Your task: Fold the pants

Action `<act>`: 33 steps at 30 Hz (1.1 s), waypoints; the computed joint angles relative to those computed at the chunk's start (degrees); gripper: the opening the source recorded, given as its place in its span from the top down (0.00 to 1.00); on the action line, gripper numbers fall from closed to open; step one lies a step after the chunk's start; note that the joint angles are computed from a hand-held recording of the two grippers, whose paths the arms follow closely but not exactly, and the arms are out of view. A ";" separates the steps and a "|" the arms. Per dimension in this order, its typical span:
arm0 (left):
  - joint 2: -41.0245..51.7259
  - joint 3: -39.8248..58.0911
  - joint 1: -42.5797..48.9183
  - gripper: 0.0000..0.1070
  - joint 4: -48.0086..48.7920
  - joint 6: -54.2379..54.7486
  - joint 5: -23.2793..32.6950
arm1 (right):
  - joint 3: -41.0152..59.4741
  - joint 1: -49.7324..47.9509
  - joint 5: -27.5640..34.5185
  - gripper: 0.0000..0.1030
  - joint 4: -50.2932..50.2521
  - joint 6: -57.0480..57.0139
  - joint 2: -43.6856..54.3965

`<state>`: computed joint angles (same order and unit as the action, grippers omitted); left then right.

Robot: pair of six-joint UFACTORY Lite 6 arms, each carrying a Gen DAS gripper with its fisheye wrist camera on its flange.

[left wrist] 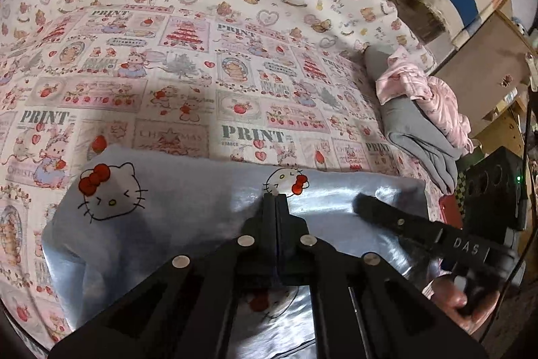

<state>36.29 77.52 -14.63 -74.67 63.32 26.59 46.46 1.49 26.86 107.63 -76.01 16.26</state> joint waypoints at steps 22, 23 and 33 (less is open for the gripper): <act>-22.10 -25.43 -3.53 0.97 -14.68 19.92 0.91 | -14.55 9.54 -3.83 1.00 3.88 -4.53 -18.24; -22.56 -26.31 -4.13 0.97 -15.24 20.41 -1.13 | -15.09 10.47 -4.64 1.00 6.33 -6.51 -17.85; -25.25 -35.57 5.55 0.98 -25.66 36.17 -4.61 | -32.21 -0.37 -7.20 1.00 -2.07 -4.13 -35.81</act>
<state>11.05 41.96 -9.07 -100.33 99.48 21.99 14.26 1.12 19.66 105.56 -80.13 -19.55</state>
